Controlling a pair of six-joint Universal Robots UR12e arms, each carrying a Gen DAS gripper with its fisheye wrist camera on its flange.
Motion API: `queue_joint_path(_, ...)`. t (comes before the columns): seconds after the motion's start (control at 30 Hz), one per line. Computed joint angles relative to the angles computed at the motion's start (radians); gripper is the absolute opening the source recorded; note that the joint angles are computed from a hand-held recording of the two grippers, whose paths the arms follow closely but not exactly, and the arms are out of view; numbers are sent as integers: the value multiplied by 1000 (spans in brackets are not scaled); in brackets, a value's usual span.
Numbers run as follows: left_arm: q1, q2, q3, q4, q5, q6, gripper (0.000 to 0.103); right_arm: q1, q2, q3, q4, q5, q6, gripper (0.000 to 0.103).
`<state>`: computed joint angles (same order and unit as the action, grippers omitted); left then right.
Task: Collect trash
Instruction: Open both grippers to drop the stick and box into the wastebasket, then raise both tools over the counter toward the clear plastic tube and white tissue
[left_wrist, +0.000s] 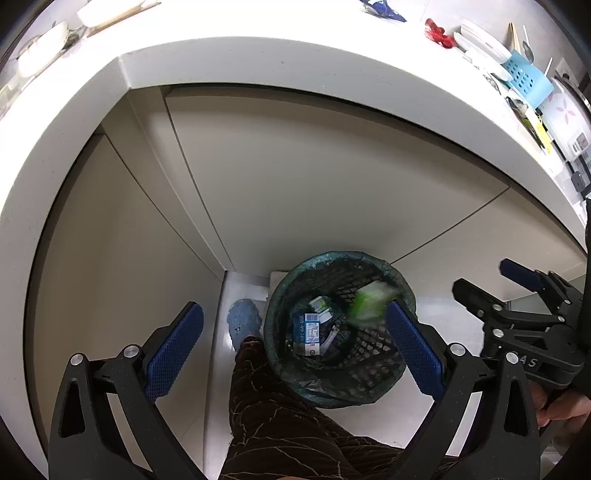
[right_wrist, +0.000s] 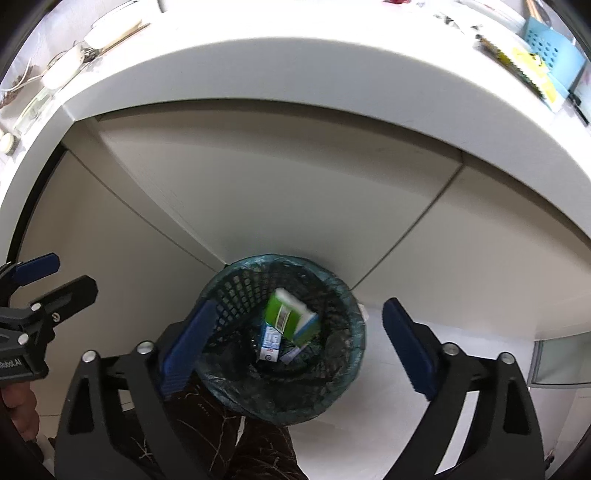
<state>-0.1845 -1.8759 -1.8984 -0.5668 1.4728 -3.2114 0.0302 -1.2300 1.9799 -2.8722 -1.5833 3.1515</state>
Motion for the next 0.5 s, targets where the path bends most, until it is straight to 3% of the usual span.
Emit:
queue_joint_path(0.13, -8, 4, 16, -6, 18, 12, 97, -21, -23, 10, -1, 10, 26, 95)
queue_joint_path(0.5, -8, 35, 63, -46, -40, 10, 97, -50, -111, 37, -31, -19, 79, 95)
